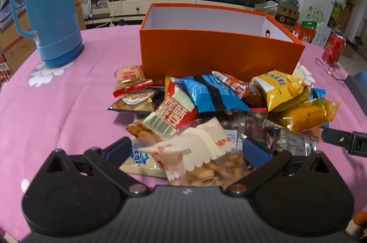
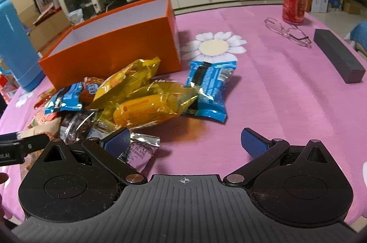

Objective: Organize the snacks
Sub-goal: 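Move right tool toward silver foil bag while left tool approaches clear peanut bag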

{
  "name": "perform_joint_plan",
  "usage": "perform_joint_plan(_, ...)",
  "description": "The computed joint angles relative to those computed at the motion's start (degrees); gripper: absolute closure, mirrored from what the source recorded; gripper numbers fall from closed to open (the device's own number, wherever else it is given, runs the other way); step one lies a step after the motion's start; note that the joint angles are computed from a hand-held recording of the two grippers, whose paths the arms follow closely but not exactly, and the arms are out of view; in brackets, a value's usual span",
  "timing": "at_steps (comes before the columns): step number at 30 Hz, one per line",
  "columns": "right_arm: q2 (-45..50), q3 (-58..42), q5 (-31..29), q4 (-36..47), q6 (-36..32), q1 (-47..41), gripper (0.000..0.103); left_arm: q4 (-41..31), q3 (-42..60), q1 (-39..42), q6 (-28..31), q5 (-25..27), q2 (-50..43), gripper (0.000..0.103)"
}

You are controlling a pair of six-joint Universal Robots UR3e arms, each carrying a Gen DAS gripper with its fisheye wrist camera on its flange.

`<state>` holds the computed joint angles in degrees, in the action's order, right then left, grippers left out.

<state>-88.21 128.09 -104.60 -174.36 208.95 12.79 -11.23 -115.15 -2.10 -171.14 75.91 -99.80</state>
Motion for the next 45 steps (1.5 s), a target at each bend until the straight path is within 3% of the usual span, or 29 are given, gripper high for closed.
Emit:
perform_joint_plan(13, 1.1, -0.8, -0.1, 1.0, -0.7, -0.1, 0.010, 1.1, -1.1, 3.5, 0.9, -4.1, 0.3, 0.000)
perform_joint_plan(17, 0.7, 0.2, 0.4, 0.7, -2.2, -0.5, 0.010, 1.6, -4.4, 10.2, 4.4, -10.1, 3.2, 0.000)
perform_joint_plan(24, -0.1, 3.2, 6.3, -5.9, -4.0, -1.4, 0.010, -8.6, -5.5, 18.8, 8.7, -21.4, 6.6, 0.001)
perform_joint_plan(27, 3.0, 0.3, 6.7, -6.2, -6.4, 1.6, 0.010, -9.1, -5.5, 16.4, 10.0, -18.7, 6.6, 0.001)
perform_joint_plan(31, 9.0, -6.8, 3.1, -2.4, -7.0, 5.9, 0.010, -10.8, -2.6, 11.0, 7.4, -15.0, 4.4, 0.001)
perform_joint_plan(34, 11.9, -9.9, 3.2, -1.3, -6.7, 6.7, 0.010, -9.8, -1.2, 6.4, 7.1, -9.0, 2.6, 0.001)
perform_joint_plan(38, 11.4, -8.8, 5.9, 0.1, -6.1, 4.9, 0.010, -8.7, -2.9, 6.5, 10.7, -7.5, 3.2, 0.001)
perform_joint_plan(41, 8.1, -4.4, 8.9, -0.8, -4.6, 1.4, 0.010, -9.6, -3.5, 9.6, 10.9, -8.9, 3.9, 0.001)
perform_joint_plan(45, 6.4, -2.3, 8.6, -1.6, -4.2, 0.8, 0.010, -11.1, -2.6, 11.3, 9.7, -8.7, 4.5, 0.000)
